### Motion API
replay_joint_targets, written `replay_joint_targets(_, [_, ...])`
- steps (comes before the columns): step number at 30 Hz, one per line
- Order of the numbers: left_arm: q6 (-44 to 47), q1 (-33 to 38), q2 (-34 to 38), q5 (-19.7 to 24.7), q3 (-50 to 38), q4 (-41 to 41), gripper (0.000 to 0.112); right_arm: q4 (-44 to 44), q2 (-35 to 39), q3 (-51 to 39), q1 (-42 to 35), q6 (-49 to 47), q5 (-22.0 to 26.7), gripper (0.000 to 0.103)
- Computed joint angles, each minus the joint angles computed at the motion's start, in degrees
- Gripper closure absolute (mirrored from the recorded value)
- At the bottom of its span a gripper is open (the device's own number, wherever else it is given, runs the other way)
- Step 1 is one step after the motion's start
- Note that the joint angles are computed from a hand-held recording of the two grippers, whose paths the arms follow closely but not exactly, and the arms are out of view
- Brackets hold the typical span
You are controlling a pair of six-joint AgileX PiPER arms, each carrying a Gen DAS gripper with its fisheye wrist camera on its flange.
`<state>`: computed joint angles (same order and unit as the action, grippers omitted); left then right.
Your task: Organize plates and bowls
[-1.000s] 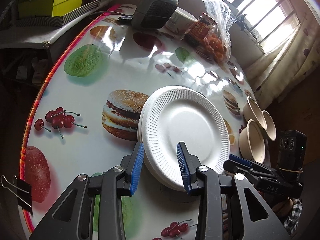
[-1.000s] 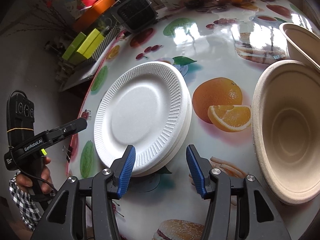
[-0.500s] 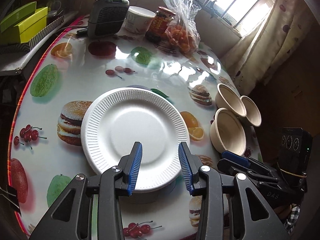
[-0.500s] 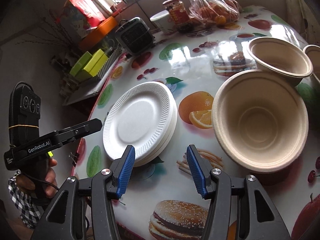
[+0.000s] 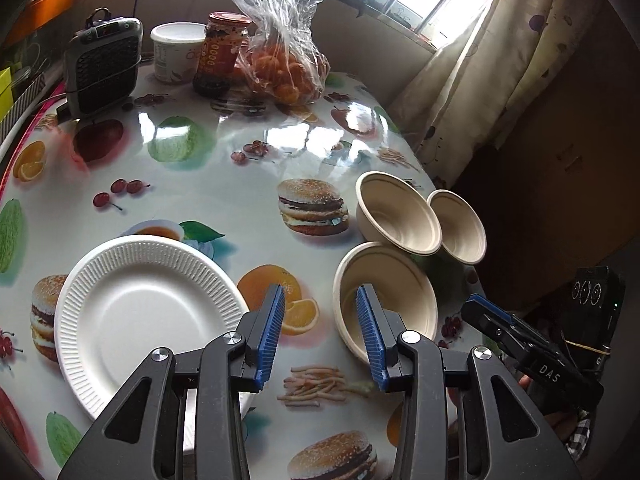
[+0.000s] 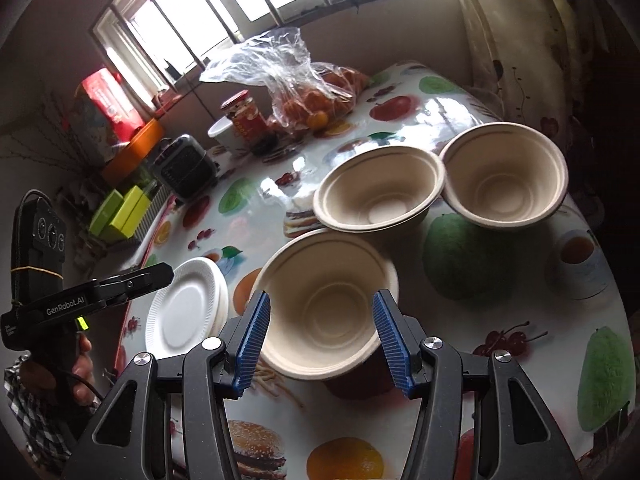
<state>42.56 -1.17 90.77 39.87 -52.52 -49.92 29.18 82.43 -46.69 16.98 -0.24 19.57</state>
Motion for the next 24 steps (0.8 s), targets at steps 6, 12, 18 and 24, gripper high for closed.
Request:
replay_joint_targets(6, [-5.55, -4.87, 5.85, -0.98, -7.67, 2.35, 0.073, 5.83, 1.74, -1.33, -6.80, -8.09, 0.66, 0.050])
replay_joint_targets(12, [-11.57, -8.28, 12.94, -1.26, -16.37, 5.82, 0.073, 9.82, 6.09, -4.33, -10.03, -13.72, 0.46, 0.050])
replay_joint_targets(18, [-16.10, -9.94, 19.82, -0.06, -24.45, 8.90, 0.073, 13.61, 10.07, -7.47, -11.45, -18.01, 0.27, 0.054])
replay_joint_targets(24, [-20.15, -11.25, 25.55, 2.02, -31.33, 12.40, 0.073, 14.66, 13.39, -9.92, -11.97, -19.03, 0.52, 0.064])
